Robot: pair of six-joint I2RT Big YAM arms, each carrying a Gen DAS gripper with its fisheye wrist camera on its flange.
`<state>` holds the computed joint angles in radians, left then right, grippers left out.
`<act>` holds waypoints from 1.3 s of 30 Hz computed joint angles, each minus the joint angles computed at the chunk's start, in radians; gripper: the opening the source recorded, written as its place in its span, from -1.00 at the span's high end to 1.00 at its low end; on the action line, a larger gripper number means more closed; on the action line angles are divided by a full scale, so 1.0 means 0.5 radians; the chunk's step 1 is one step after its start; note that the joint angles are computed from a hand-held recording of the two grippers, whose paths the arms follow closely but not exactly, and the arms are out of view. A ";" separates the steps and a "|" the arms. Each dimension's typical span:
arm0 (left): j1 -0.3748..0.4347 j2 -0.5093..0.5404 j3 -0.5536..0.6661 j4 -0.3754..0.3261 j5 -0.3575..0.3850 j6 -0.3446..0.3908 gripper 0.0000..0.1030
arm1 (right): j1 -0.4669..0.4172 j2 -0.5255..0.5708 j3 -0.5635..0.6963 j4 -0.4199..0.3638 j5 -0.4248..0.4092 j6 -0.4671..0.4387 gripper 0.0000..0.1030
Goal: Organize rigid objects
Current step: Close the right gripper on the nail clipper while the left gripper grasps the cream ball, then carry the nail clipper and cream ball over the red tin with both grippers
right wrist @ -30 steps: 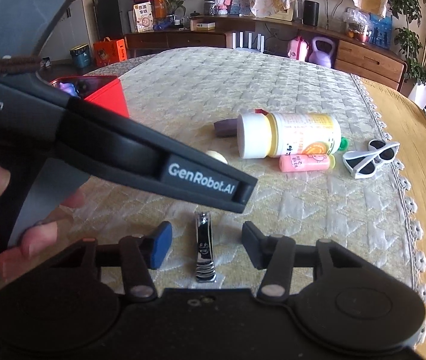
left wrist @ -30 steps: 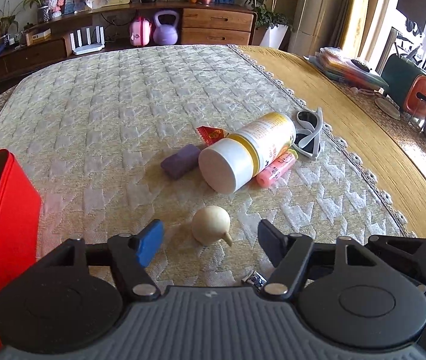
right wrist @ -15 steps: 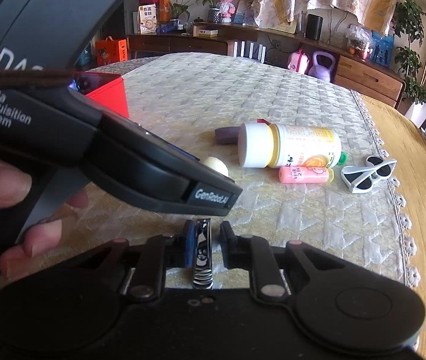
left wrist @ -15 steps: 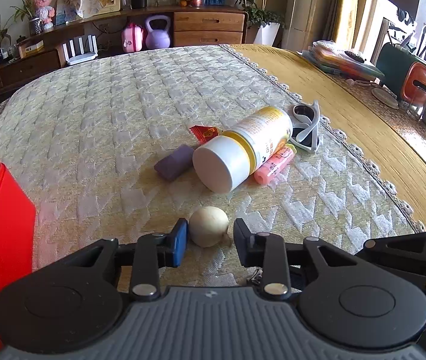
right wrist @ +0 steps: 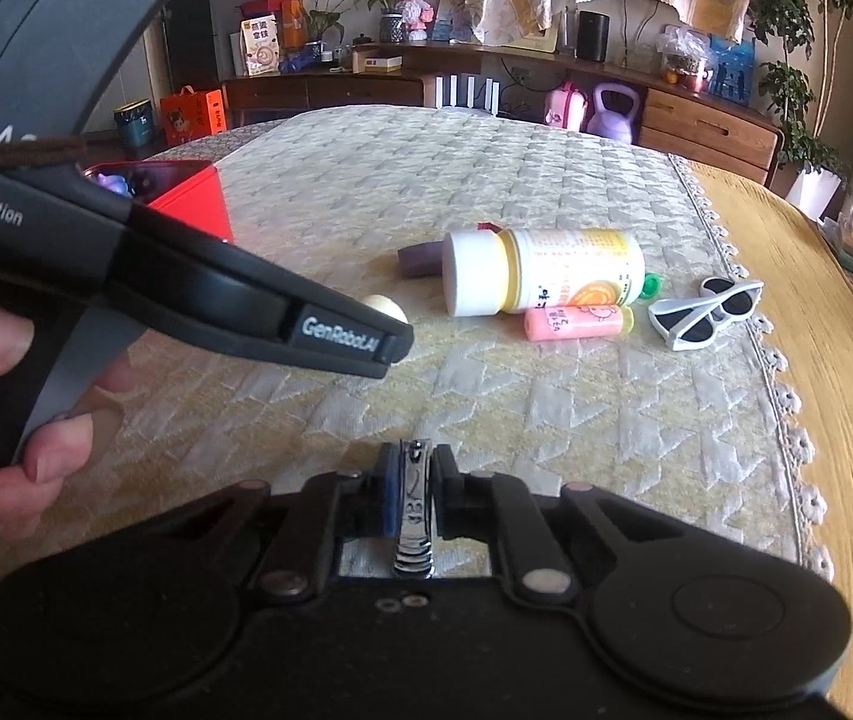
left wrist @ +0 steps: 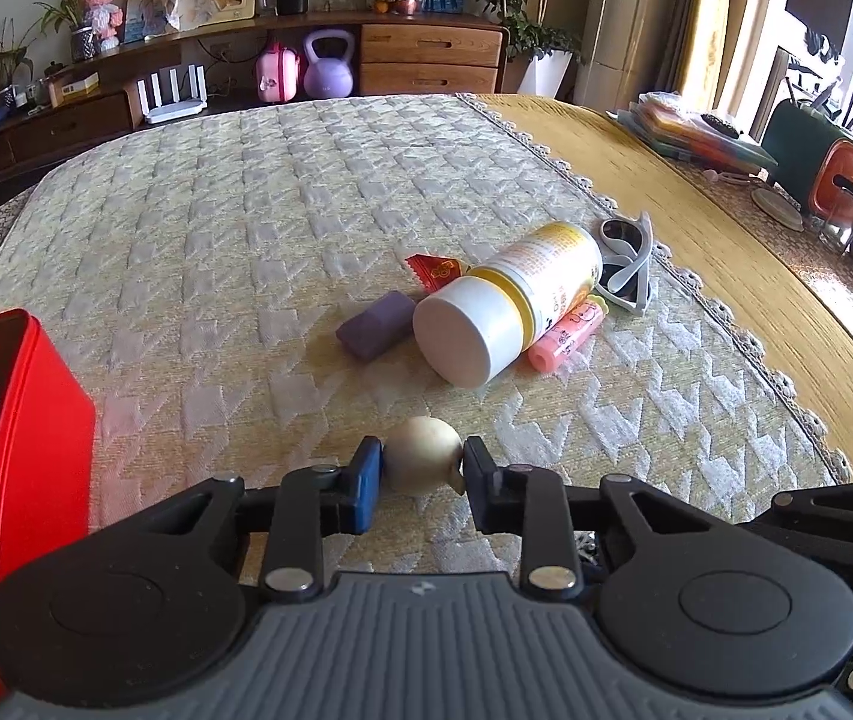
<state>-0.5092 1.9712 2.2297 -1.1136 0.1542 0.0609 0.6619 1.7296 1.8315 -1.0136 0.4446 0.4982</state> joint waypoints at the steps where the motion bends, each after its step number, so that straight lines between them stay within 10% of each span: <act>1: 0.003 -0.009 -0.010 0.000 0.003 0.000 0.44 | 0.002 -0.012 -0.011 0.001 0.002 0.012 0.79; 22: 0.109 -0.264 -0.223 -0.018 0.042 0.053 0.44 | 0.065 -0.117 0.055 -0.085 0.044 0.232 0.79; 39: 0.290 -0.385 -0.270 -0.005 0.059 0.064 0.44 | 0.130 0.129 0.551 -0.174 0.044 0.064 0.79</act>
<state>-0.3643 1.7789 2.0949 -1.1160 0.1839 0.0931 0.7268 1.7941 2.1071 -1.1008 0.4665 0.5303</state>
